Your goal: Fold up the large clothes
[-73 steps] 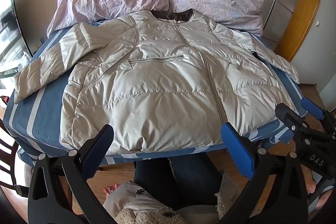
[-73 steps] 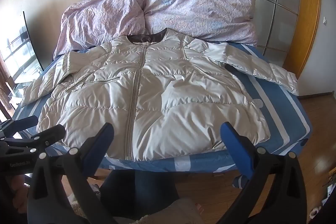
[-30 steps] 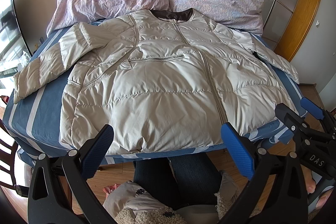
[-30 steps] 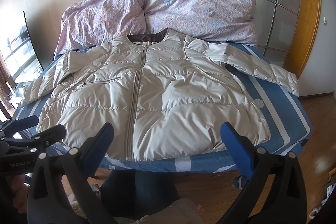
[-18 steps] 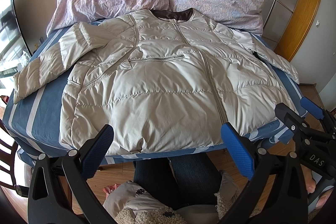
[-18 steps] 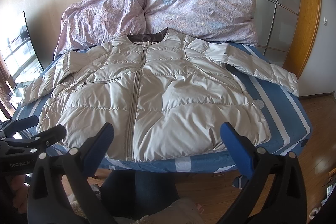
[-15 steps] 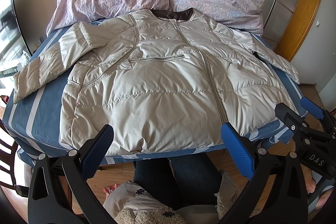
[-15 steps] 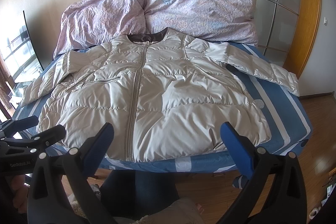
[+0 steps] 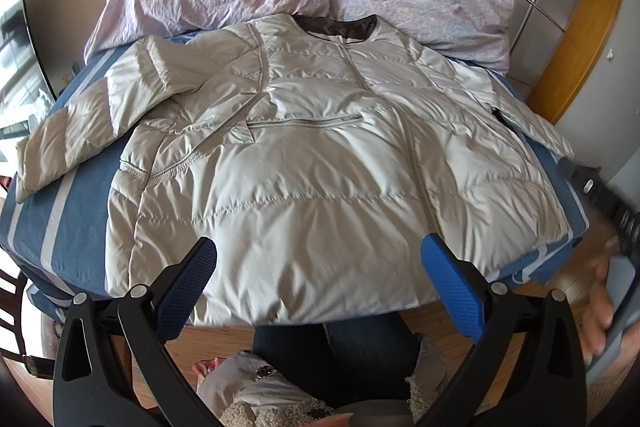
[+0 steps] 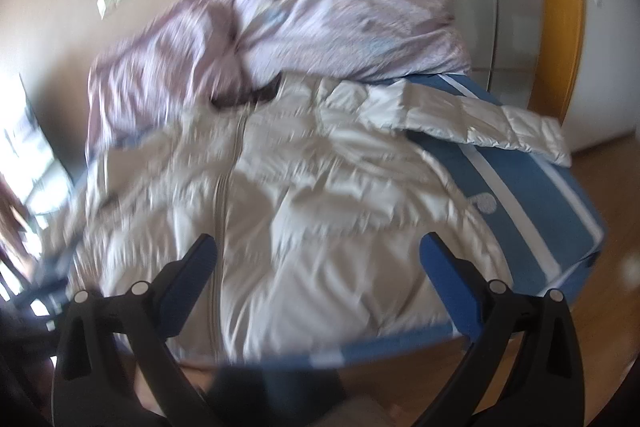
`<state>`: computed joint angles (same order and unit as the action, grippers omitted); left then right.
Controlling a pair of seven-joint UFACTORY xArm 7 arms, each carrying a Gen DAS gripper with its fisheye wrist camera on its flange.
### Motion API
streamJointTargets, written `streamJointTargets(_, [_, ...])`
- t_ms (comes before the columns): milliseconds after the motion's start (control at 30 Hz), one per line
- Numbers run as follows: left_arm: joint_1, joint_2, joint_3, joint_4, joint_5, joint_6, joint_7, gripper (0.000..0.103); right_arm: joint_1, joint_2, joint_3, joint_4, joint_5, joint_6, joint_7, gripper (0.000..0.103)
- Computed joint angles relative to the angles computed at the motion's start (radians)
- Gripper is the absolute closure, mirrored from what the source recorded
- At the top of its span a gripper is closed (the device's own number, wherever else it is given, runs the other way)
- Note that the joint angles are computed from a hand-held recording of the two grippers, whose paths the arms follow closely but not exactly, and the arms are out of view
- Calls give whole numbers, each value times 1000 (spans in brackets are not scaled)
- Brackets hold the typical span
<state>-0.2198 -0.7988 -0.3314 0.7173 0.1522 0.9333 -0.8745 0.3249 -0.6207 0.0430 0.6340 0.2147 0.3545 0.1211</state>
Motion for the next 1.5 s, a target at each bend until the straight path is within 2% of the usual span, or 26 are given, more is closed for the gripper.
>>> streamJointTargets(33, [2,3,12,-4,-3,-9,3,1,20,35,-48,17,38,-25,-11,2])
streamJointTargets(167, [14,20,61,-22,-22,-60,23,1,37,169,-165,114,178,-50,-22,2])
streamJointTargets(333, [16,58,137,-38,-82,-127,81,1,20,372,-298,293,416,35,-67,2])
streamJointTargets(500, [10,79,206,-64,-159,-221,162,1,-69,573,-334,465,579,146,-44,2])
streamJointTargets(567, [15,90,221,-65,-182,-246,191,1,-110,639,-332,515,641,171,-22,11])
streamJointTargets(633, [28,106,225,-62,-191,-264,210,1,-152,703,-323,562,697,185,-12,14])
streamJointTargets(733, [34,123,246,-69,-219,-298,244,1,-204,763,-303,599,700,184,42,25])
streamJointTargets(833, [38,133,265,-85,-245,-353,281,1,-255,798,-268,620,749,179,32,36])
streamJointTargets(900, [40,142,277,-88,-262,-369,303,1,-276,809,-249,629,731,163,48,41])
streamJointTargets(1067, [29,174,325,-83,-334,-383,363,1,-307,831,-220,651,592,125,160,51])
streamJointTargets(1200, [-1,175,372,-97,-411,-433,444,1,-321,845,-213,669,439,111,270,59])
streamJointTargets(1267, [4,176,375,-97,-421,-454,474,1,-329,857,-208,687,365,119,311,65])
streamJointTargets(1400, [37,199,369,-77,-417,-461,494,1,-307,866,-225,719,123,131,438,79])
streamJointTargets(1433, [36,205,377,-74,-425,-469,504,1,-296,865,-233,728,52,134,473,85])
streamJointTargets(1500, [40,218,388,-60,-433,-468,526,1,-261,865,-257,760,-125,144,553,90])
